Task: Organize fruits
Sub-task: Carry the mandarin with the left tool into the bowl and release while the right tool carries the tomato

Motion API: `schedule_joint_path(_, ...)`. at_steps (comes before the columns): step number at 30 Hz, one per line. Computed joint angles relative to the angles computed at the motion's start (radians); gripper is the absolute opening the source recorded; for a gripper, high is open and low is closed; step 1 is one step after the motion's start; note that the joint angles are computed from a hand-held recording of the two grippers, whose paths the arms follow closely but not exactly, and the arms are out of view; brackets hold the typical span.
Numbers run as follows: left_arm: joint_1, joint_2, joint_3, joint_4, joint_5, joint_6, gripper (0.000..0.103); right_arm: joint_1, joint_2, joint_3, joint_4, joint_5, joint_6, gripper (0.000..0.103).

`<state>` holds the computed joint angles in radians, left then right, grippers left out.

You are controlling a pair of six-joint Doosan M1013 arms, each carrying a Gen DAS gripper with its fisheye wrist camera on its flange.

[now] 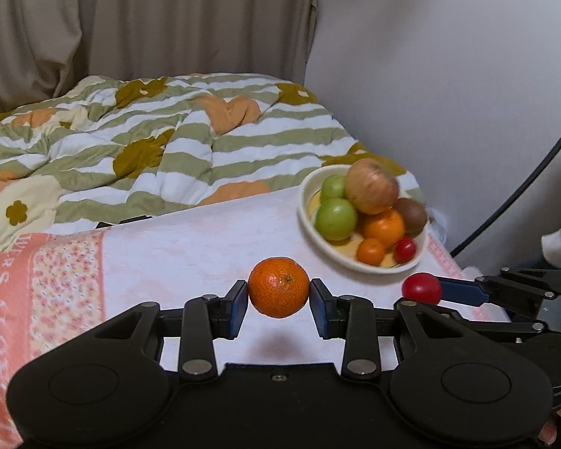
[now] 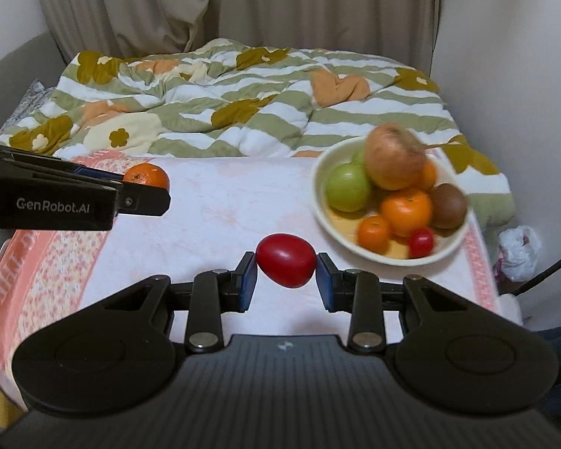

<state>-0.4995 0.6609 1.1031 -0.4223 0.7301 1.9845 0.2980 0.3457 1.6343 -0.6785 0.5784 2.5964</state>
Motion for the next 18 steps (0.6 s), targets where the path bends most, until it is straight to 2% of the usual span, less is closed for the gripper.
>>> schedule_joint_path(10, -0.091, -0.034, 0.055, 0.111, -0.128, -0.206, 0.039, -0.094, -0.120, 0.137, 0.002, -0.123, -0.132, 0.049)
schedule_joint_path(18, -0.134, 0.037, -0.036, 0.195, -0.101, -0.331, 0.039, -0.176, -0.123, 0.153, 0.082, -0.168, -0.261, 0.049)
